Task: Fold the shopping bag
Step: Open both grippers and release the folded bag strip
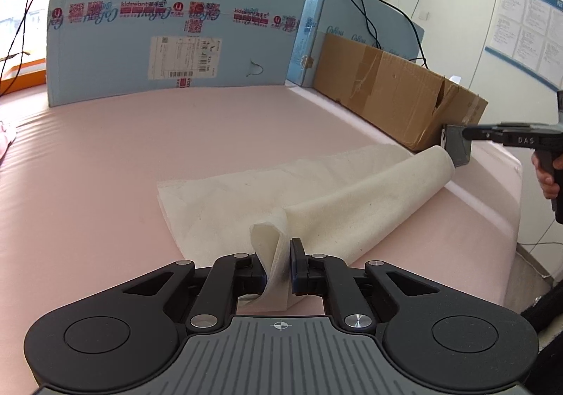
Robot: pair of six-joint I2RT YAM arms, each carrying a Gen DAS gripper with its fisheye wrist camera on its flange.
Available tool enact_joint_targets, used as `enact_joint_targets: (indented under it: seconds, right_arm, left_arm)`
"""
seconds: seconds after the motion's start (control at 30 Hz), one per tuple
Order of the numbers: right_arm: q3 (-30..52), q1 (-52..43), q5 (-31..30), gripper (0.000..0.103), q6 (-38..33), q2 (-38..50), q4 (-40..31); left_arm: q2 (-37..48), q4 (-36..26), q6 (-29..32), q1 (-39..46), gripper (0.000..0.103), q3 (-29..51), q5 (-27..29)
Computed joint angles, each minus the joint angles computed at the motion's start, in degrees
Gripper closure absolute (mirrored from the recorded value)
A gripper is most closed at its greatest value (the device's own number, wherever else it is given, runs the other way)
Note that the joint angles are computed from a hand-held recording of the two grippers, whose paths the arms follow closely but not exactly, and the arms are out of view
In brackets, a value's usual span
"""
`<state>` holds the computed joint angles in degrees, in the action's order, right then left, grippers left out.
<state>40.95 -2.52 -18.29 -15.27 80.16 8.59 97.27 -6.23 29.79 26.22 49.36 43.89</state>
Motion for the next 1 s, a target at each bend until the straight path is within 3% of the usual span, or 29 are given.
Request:
enact_joint_targets:
  seconds: [0.1, 0.2, 0.3, 0.37, 0.43, 0.5, 0.6, 0.73, 0.8, 0.87, 1.0]
  right_arm:
    - [-2.74, 5.82, 1.08, 0.063, 0.88, 0.63, 8.08]
    - [-2.23, 12.09, 4.53, 0.065, -0.48, 6.29, 11.19]
    - [-1.53, 17.54, 12.54, 0.065, -5.21, 12.01, 11.98]
    - [-1.3, 20.25, 19.61, 0.067, -8.24, 15.8, 12.73]
    - [-3.69, 20.53, 20.33, 0.067, -8.22, 15.36, 15.84]
    - [-3.76, 20.47, 20.16, 0.066, -7.18, 14.83, 15.04]
    - [-3.92, 18.84, 17.89, 0.065, -5.34, 14.18, 14.16]
    - [-4.14, 16.77, 14.69, 0.065, -1.31, 14.13, 14.25]
    - [-3.82, 15.89, 13.34, 0.065, 0.44, 14.34, 14.08]
    - [-3.48, 15.04, 12.02, 0.065, 2.66, 14.66, 13.92]
    - [-3.15, 13.97, 10.32, 0.064, 5.33, 15.18, 14.17]
  left_arm:
    - [0.41, -0.56, 0.67, 0.15, 0.093, 0.7, 0.42]
    - [1.19, -1.31, 1.67, 0.15, 0.092, 1.36, 0.02]
    - [1.1, -0.69, 2.09, -0.1, 0.091, 1.08, -0.52]
    - [0.49, 0.88, 1.65, -0.16, 0.085, 0.18, -1.44]
    - [-1.04, 4.53, 0.12, -0.4, 0.065, -2.06, -3.78]
    - [-3.55, 10.32, -2.09, -1.11, 0.045, -5.81, -8.96]
    - [-7.63, 19.3, -2.55, -3.96, 0.022, -12.06, -23.07]
    - [-12.23, 29.36, -1.99, -7.58, 0.021, -18.67, -35.88]
    - [-15.41, 37.38, -2.55, -10.0, 0.02, -23.32, -37.08]
    - [-17.69, 41.49, -2.6, -12.12, 0.018, -25.92, -34.74]
    - [-15.97, 39.67, -0.75, -19.29, 0.018, -24.68, -33.55]
